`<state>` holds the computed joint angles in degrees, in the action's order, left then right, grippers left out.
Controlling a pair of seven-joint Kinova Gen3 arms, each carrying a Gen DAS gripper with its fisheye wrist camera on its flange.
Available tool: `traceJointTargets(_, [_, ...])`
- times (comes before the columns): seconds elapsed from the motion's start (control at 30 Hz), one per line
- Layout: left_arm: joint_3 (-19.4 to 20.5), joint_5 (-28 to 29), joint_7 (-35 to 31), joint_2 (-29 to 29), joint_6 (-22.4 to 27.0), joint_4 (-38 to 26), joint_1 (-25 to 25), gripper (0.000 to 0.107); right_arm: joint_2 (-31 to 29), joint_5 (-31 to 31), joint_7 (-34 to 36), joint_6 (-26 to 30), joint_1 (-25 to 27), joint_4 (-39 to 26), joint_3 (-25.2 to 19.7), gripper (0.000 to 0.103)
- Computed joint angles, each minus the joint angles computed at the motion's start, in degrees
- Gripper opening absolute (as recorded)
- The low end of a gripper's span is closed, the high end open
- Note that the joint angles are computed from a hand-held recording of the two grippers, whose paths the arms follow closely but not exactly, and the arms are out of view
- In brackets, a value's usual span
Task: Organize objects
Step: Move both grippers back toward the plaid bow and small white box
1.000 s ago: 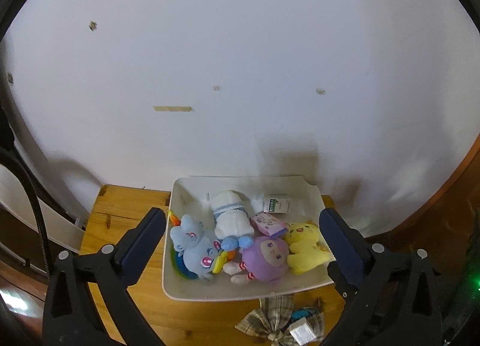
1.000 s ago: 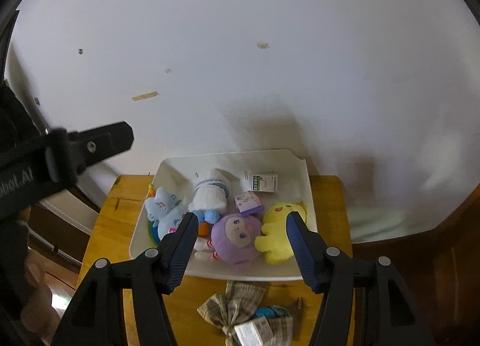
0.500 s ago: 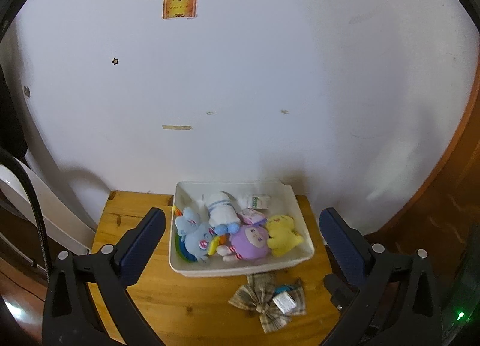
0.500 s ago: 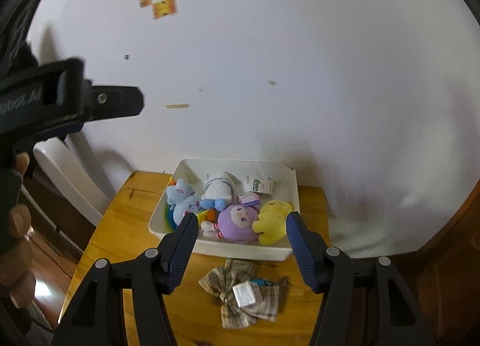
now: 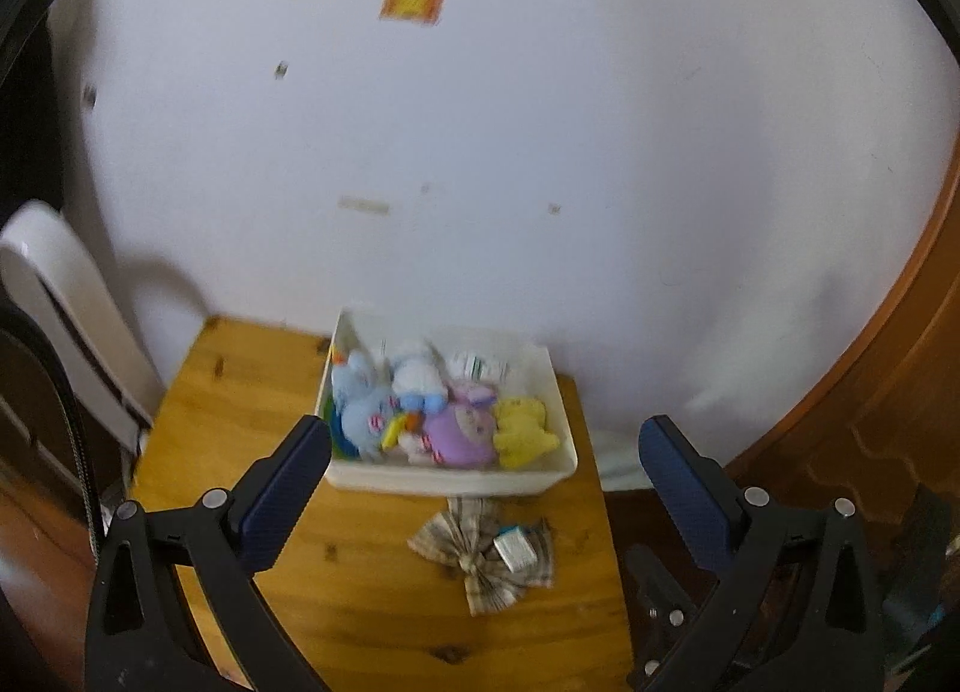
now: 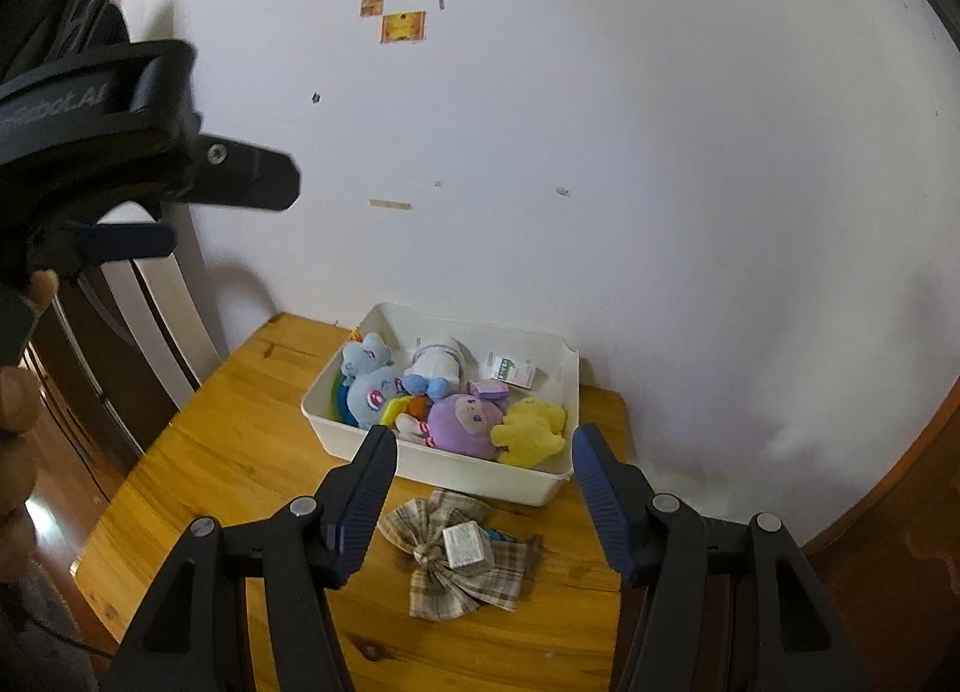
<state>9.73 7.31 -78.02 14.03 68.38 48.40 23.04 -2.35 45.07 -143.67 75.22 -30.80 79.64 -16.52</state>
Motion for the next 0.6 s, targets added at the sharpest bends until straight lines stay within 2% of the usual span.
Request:
traceJointTargets(0.17, [-0.71,-2.2,3.57,-1.17,-1.26,6.2,0.77,0.102,-0.25,-1.78,0.14,-2.48,0.5,3.63,0.53,0.062])
traceJointTargets(0.27, [-0.41,-1.38,4.02,-0.63,-0.61,9.15,0.01,0.102,-0.05,-3.08,0.37,-4.67,1.18,5.94,1.06,0.062])
traceJointTargets(0.6, [-0.77,0.31,9.39,5.47,2.51,14.96,-0.61,0.102,3.25,-9.96,2.93,-12.03,3.57,13.42,4.36,0.06])
